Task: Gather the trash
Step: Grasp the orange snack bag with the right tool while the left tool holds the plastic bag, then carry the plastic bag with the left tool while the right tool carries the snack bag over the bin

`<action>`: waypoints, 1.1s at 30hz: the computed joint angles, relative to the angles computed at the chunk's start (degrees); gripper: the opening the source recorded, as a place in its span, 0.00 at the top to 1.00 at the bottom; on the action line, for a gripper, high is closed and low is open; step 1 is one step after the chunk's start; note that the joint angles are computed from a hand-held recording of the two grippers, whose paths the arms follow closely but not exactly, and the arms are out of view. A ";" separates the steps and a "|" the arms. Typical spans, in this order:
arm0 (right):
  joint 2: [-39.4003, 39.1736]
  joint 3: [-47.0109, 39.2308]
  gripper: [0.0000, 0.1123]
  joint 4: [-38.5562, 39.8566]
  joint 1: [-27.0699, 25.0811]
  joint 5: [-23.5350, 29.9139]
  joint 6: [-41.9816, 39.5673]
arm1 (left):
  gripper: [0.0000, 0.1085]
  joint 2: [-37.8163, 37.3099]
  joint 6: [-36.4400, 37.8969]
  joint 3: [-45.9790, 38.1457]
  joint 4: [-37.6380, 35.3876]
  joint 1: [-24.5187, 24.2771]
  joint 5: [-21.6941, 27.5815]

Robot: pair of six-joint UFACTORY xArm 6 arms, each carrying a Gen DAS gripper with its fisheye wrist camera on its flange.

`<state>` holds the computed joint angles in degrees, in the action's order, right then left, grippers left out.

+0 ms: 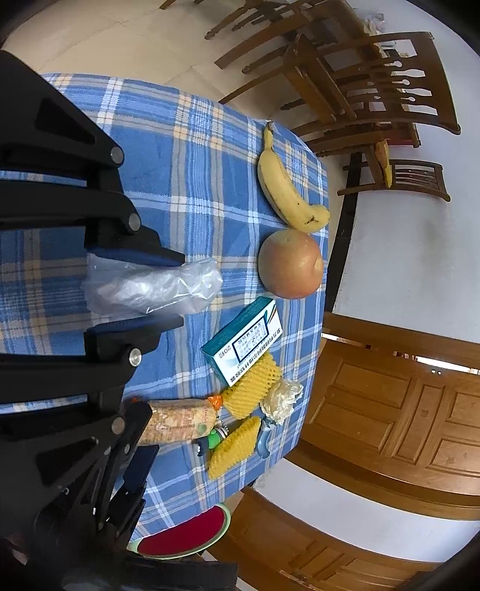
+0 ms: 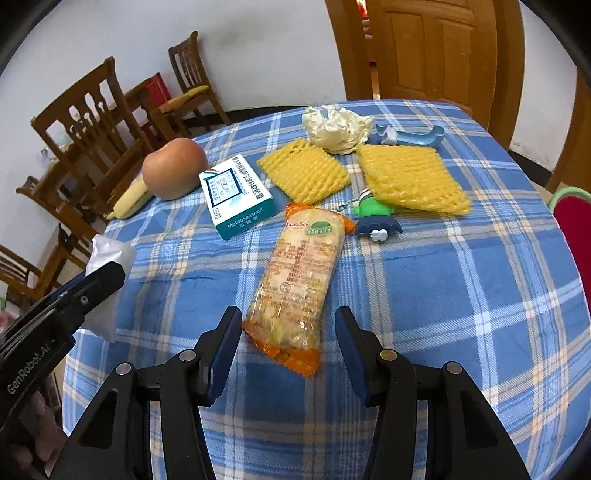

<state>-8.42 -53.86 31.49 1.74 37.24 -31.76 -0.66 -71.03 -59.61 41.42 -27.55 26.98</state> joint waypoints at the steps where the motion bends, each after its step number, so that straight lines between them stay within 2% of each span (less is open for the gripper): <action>1: 0.17 -0.15 0.52 0.02 0.05 -0.07 -0.12 | 0.76 0.08 -0.02 0.00 0.02 0.08 -0.16; 8: 0.34 0.49 0.53 -0.73 0.99 -2.69 -1.38 | 0.76 1.09 0.46 -0.46 -0.85 0.41 -0.57; 10: 0.05 1.05 0.62 -1.90 1.28 -3.64 -1.47 | 0.76 1.39 0.63 -0.56 -1.07 0.42 -0.71; 11: -0.05 1.21 0.63 -1.41 1.21 -3.62 -2.18 | 0.76 1.47 0.65 -0.58 -1.09 0.40 -0.80; 23: -4.96 3.71 0.66 7.13 -3.59 1.87 -8.14 | 0.76 1.35 0.76 -1.28 -1.13 -1.47 -0.80; 33: -11.31 6.17 0.66 13.14 -10.86 6.51 -12.40 | 0.76 2.36 1.08 -3.60 -1.46 -4.35 0.16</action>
<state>-19.73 -47.68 44.62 -9.13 43.75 -44.15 1.70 -69.95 -63.21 39.96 -31.90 27.13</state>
